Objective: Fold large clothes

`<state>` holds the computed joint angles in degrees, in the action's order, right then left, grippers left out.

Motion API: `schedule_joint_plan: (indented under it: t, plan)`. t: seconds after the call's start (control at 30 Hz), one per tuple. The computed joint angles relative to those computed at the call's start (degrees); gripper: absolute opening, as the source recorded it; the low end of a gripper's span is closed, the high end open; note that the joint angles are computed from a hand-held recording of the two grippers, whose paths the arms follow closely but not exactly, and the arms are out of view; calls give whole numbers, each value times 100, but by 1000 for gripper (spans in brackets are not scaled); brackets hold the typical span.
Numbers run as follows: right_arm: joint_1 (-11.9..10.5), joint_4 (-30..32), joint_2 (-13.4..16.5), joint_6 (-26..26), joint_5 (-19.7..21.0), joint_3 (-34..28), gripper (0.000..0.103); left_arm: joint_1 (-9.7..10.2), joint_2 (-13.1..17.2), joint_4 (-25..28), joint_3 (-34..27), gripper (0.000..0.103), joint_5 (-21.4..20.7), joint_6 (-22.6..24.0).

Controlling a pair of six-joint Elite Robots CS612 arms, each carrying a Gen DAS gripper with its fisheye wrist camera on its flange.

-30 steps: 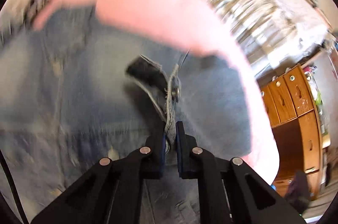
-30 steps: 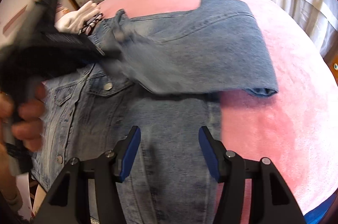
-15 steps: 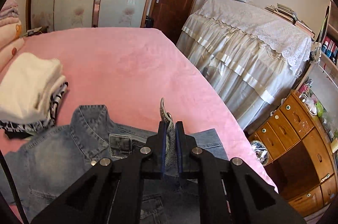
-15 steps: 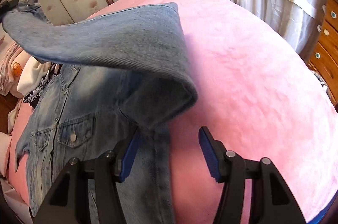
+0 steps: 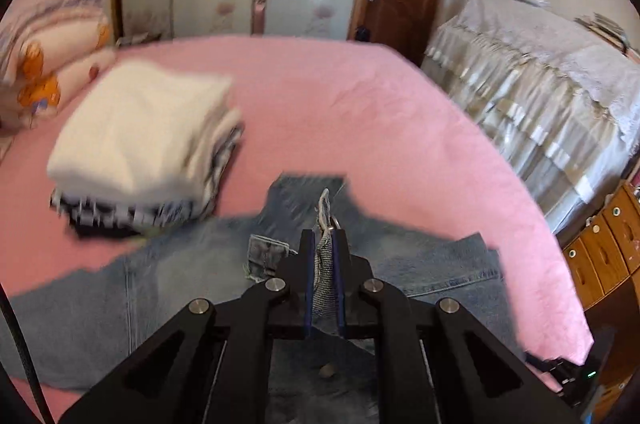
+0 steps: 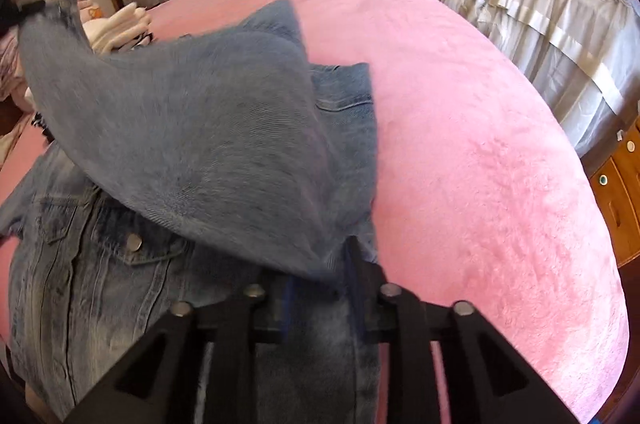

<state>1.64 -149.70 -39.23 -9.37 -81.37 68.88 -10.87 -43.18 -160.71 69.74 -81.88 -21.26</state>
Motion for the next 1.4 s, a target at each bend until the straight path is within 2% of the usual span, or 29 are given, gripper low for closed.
schedule_joint_plan:
  t: [0.07, 0.13, 0.17, 0.2, 0.3, 0.4, 0.43, 0.5, 0.63, 0.7, 0.77, 0.8, 0.83, 0.9, 1.0, 1.07, 1.1, 1.17, 1.23, 1.3, 1.33, 1.4]
  plan:
    - [9, 149, -44, -136, 78, 47, 46, 97, 45, 257, 174, 8, -125, -177]
    - [53, 302, -74, -290, -66, 72, 48, 190, 96, 624, 301, 13, -276, -423]
    - [56, 343, -87, -339, -71, 91, 49, 256, 122, 786, 349, 16, -474, -576]
    - [58, 401, -109, -377, -48, 111, 51, 333, 133, 830, 423, 23, -741, -752]
    - [40, 544, -192, -424, 105, 203, 52, 528, 131, 520, 643, 39, -1417, -1211]
    - [-3, 570, -298, -454, 338, 347, 57, 655, 97, 33, 793, 66, -1830, -1394]
    - [-18, 583, -313, -445, 427, 361, 59, 674, 86, -77, 804, 70, -1866, -1420]
    - [-54, 582, -388, -393, 630, 459, 60, 736, 118, -190, 749, 71, -1982, -1453]
    - [-67, 594, -436, -117, 824, 521, 61, 870, 395, 74, 245, 71, -2275, -1785]
    - [-51, 617, -427, -2, 829, 490, 61, 941, 633, 369, -142, 68, -2661, -1911]
    - [-22, 632, -403, 34, 775, 435, 61, 993, 882, 712, -542, 53, -3106, -1968]
    - [-2, 643, -387, 27, 708, 402, 61, 1013, 1007, 919, -741, 31, -3372, -1991]
    - [14, 643, -372, 17, 649, 374, 61, 1026, 1083, 1047, -848, 21, -3540, -1999]
    - [41, 640, -346, -12, 559, 325, 61, 1020, 1206, 1173, -1012, 17, -3746, -2006]
    - [60, 681, -311, -24, 537, 258, 61, 934, 1133, 1165, -940, 10, -3470, -1717]
    - [61, 715, -290, -12, 550, 226, 61, 848, 961, 880, -712, 10, -3117, -1309]
    - [59, 729, -283, -2, 577, 218, 61, 818, 860, 622, -546, 9, -3022, -1096]
    - [60, 721, -277, 5, 571, 222, 61, 772, 667, 461, -258, 8, -2846, -595]
    - [70, 703, -268, 1, 516, 227, 61, 724, 563, 797, -135, 6, -2561, -184]
    - [75, 724, -257, 3, 499, 224, 61, 669, 593, 1265, -147, 6, -2192, 38]
    - [77, 747, -252, 13, 498, 216, 61, 656, 626, 1355, -159, 6, -2106, 55]
    - [77, 772, -252, 46, 523, 211, 61, 646, 660, 1172, -118, 10, -2055, -17]
